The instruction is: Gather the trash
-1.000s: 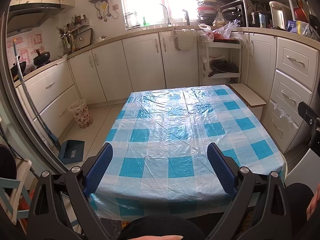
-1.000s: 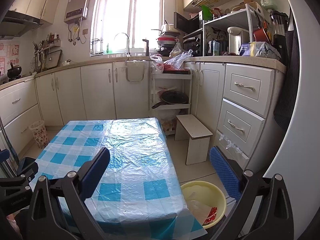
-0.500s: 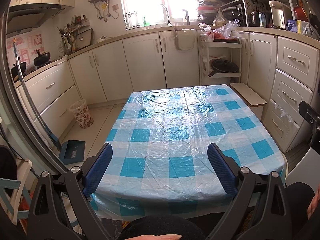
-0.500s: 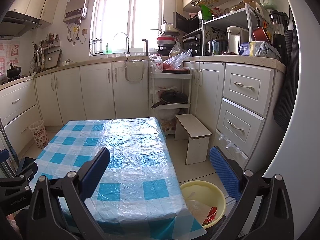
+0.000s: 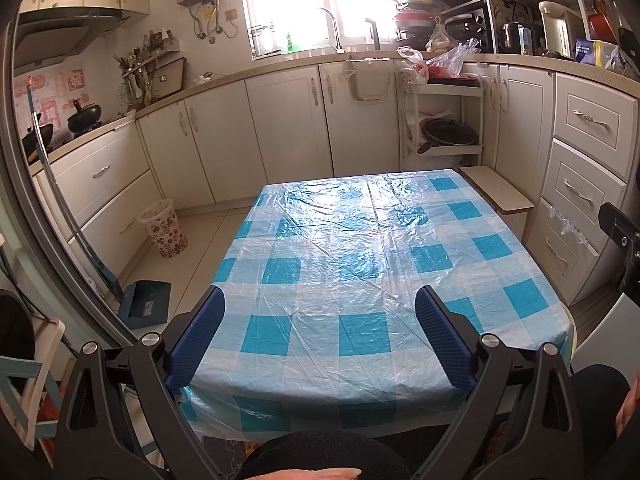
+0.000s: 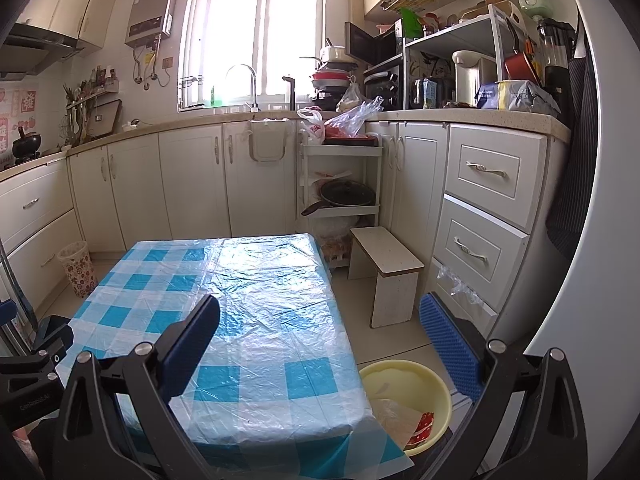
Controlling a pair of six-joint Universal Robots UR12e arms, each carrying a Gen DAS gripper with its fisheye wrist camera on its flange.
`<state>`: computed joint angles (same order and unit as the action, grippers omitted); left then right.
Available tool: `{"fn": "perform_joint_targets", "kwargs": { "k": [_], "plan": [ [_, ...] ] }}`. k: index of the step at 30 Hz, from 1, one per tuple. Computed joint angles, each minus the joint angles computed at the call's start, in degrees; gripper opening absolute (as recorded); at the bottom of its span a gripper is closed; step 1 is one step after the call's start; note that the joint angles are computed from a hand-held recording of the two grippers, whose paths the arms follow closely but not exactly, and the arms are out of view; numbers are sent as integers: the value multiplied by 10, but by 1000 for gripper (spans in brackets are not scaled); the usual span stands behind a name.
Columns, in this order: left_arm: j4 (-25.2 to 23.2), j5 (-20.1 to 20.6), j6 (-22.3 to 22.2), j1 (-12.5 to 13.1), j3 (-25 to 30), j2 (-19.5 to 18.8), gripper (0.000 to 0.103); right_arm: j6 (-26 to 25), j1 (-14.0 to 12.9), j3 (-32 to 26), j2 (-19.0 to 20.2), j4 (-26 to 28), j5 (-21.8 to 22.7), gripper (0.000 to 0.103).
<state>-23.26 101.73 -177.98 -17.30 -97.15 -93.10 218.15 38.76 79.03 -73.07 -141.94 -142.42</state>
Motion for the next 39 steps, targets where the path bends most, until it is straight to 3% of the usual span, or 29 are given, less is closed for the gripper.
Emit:
{"fn": "perform_joint_targets", "kwargs": {
  "k": [27, 34, 39],
  "plan": [
    [0, 1, 2, 0, 0, 0, 92, 0, -1, 1, -1, 1, 2, 96],
    [39, 24, 26, -5, -10, 0, 92, 0, -2, 4, -4, 2, 0, 96],
    [28, 18, 21, 0, -7, 0, 92, 4, -2, 9, -7, 3, 0, 96]
  ]
}}
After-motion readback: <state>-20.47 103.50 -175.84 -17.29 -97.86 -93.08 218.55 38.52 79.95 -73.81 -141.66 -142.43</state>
